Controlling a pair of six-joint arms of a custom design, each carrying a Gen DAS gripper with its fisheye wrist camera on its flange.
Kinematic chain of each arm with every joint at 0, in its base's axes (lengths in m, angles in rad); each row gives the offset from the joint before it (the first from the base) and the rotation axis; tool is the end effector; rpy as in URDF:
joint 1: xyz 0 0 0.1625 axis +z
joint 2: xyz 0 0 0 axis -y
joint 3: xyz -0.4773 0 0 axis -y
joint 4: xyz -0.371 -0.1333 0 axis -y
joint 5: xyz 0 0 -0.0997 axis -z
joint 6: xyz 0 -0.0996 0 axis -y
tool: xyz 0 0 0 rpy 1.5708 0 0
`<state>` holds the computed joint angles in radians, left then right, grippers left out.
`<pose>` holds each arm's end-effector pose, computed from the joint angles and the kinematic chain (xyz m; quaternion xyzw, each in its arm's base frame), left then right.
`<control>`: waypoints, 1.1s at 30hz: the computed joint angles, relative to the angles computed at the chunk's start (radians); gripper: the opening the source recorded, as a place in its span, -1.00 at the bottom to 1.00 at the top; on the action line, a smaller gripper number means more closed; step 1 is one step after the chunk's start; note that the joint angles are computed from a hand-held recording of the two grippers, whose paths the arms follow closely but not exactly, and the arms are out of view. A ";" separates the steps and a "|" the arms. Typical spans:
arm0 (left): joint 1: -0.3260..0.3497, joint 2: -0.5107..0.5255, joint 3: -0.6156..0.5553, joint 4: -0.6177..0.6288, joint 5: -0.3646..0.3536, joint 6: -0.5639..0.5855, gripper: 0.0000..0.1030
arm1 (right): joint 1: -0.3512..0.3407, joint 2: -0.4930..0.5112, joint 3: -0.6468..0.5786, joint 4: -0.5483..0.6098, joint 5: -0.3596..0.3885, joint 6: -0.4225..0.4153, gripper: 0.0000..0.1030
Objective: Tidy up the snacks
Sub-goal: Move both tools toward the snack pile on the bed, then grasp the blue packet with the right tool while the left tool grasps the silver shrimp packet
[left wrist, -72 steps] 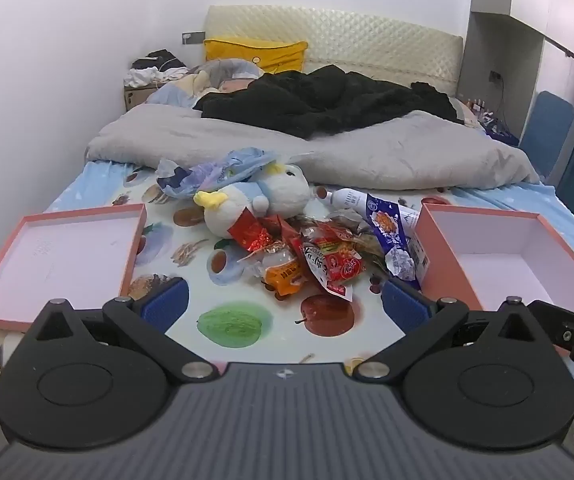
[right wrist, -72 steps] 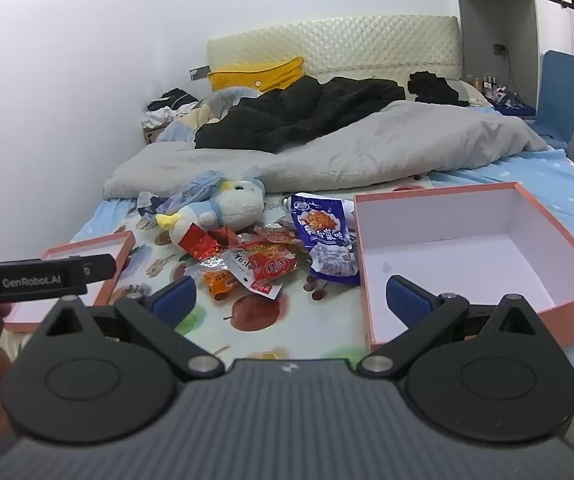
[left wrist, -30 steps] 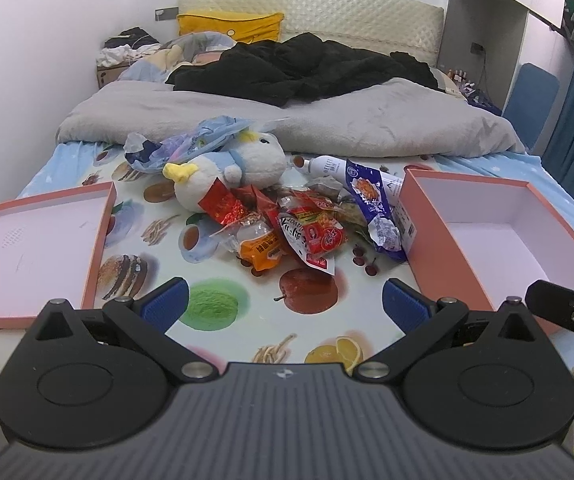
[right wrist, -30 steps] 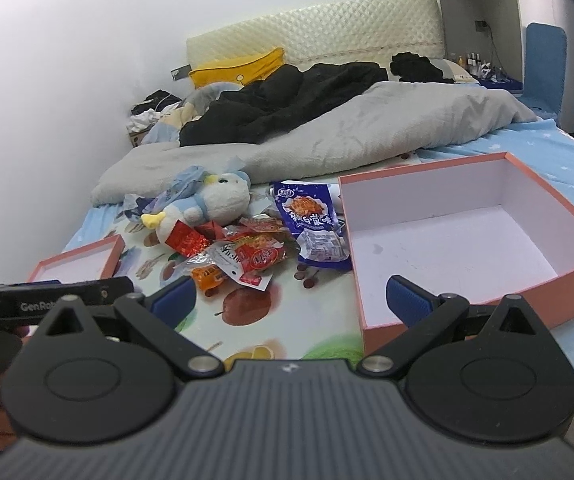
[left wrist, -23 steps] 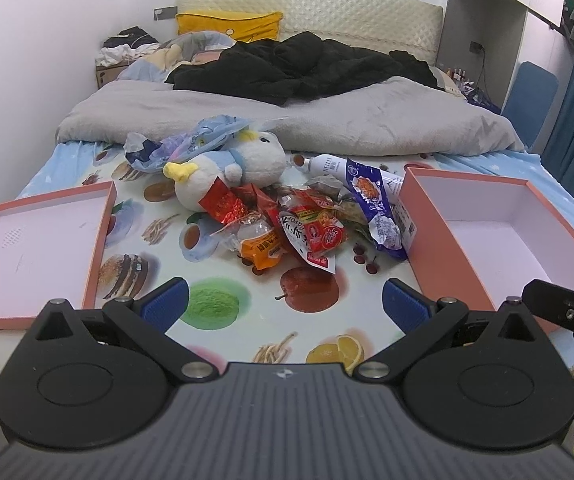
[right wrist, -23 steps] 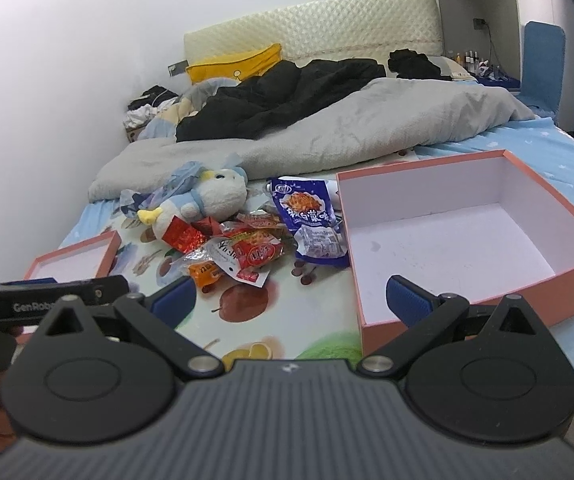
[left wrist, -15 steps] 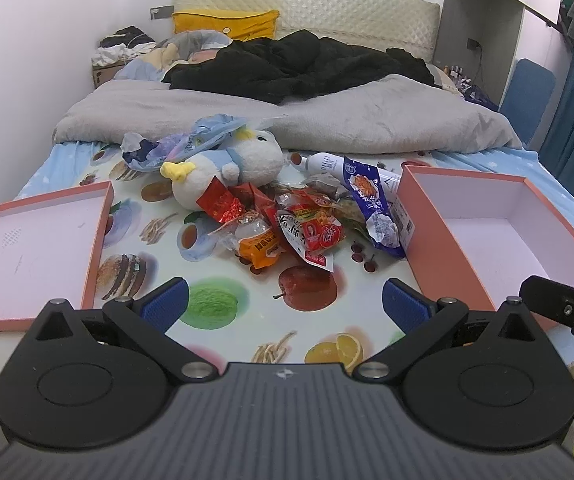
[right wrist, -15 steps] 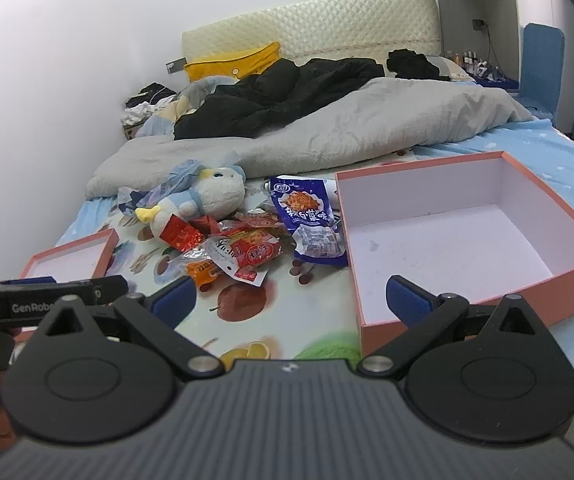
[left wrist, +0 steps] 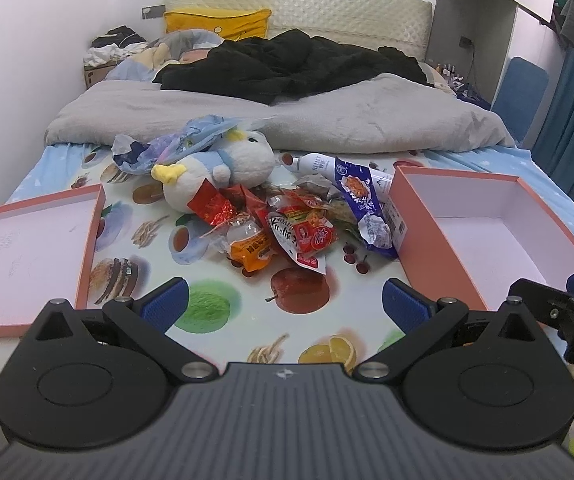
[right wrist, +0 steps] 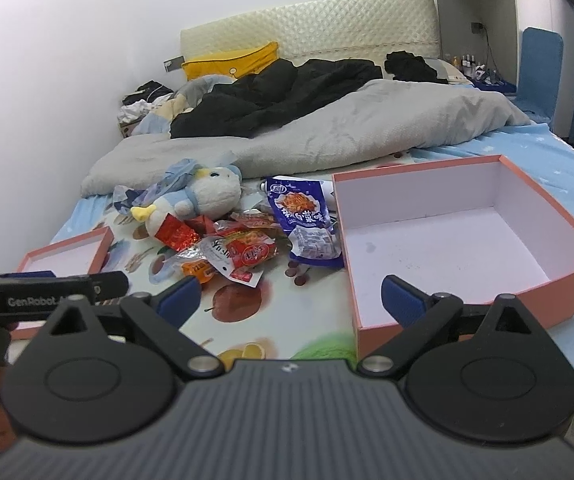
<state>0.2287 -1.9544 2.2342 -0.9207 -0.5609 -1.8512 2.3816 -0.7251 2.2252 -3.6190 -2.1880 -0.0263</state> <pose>-0.1407 -0.2562 0.3911 0.0129 0.8117 -0.4424 0.3811 0.4224 -0.2971 0.0916 0.2977 -0.8714 0.3500 0.1716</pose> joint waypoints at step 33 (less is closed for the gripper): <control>0.382 -0.027 0.163 -0.847 0.120 0.753 1.00 | -0.058 0.181 -0.100 -0.121 -0.006 -0.110 0.72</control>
<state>0.6105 -1.9816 2.3969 -1.7676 -0.4412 -1.0980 2.3239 -0.5437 2.1254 -3.7396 -2.1937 -0.1359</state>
